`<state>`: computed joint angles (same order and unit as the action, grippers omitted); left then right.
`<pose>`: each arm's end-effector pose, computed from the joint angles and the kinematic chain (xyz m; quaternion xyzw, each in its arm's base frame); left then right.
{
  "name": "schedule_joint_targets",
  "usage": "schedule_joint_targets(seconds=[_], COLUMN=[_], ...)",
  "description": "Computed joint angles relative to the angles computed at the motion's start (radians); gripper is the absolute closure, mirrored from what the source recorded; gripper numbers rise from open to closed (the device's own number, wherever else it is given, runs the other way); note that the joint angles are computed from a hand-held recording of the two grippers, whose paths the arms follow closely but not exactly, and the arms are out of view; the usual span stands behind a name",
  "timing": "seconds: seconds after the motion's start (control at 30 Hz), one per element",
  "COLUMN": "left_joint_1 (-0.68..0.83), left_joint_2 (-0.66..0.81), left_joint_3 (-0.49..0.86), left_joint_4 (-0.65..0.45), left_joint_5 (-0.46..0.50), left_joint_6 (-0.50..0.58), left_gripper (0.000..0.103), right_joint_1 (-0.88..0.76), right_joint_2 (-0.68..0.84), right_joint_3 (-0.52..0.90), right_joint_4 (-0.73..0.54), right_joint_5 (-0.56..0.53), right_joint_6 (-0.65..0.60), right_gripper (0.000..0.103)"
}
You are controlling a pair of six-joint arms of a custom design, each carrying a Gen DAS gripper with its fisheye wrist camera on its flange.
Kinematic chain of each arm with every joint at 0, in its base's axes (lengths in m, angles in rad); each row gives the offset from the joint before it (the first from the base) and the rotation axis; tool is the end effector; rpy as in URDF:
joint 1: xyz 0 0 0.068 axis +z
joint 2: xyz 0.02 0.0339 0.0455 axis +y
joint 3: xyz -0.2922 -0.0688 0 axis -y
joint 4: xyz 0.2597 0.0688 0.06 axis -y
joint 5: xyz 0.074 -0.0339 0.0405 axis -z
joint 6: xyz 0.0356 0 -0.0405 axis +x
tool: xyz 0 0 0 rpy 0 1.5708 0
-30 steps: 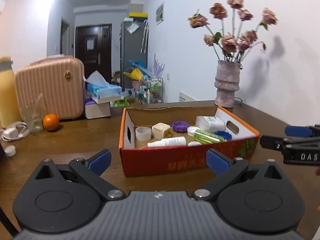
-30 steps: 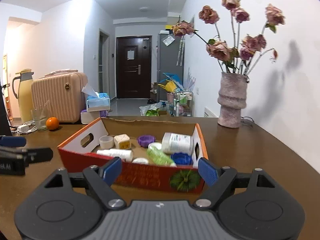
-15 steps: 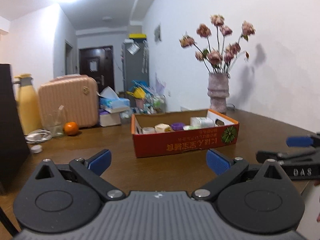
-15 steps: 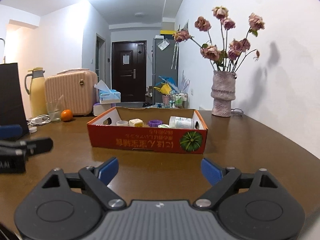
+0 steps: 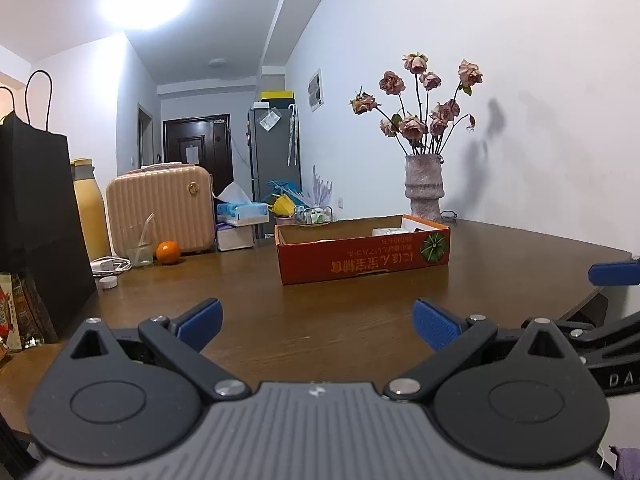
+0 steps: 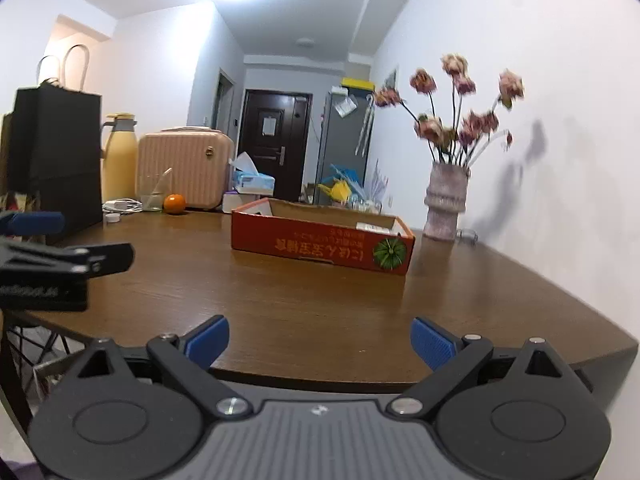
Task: Organize rigid objects
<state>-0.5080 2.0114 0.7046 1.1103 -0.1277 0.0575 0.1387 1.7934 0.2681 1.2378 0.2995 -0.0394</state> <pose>0.3320 -0.1797 0.1214 0.1764 0.7521 -0.0933 0.6281 0.2588 0.0255 0.1112 0.0185 0.7969 -0.0900 0.5970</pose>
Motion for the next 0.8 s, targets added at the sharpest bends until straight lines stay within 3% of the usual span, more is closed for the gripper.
schedule_joint_targets(seconds=[0.23,0.8], left_joint_1=[0.009,0.011], left_joint_2=[-0.009,-0.018], left_joint_3=[-0.02,-0.016], left_joint_4=[0.041,0.036], left_joint_5=[0.02,0.028], left_joint_6=[-0.024,-0.018], left_gripper=[0.0,0.0], right_joint_1=[0.058,0.049], right_joint_2=[-0.017,-0.038], right_joint_3=[-0.037,-0.024], right_joint_4=[0.112,0.065], right_joint_5=[0.047,0.055], right_joint_6=[-0.002,0.035], right_gripper=[0.005,0.005])
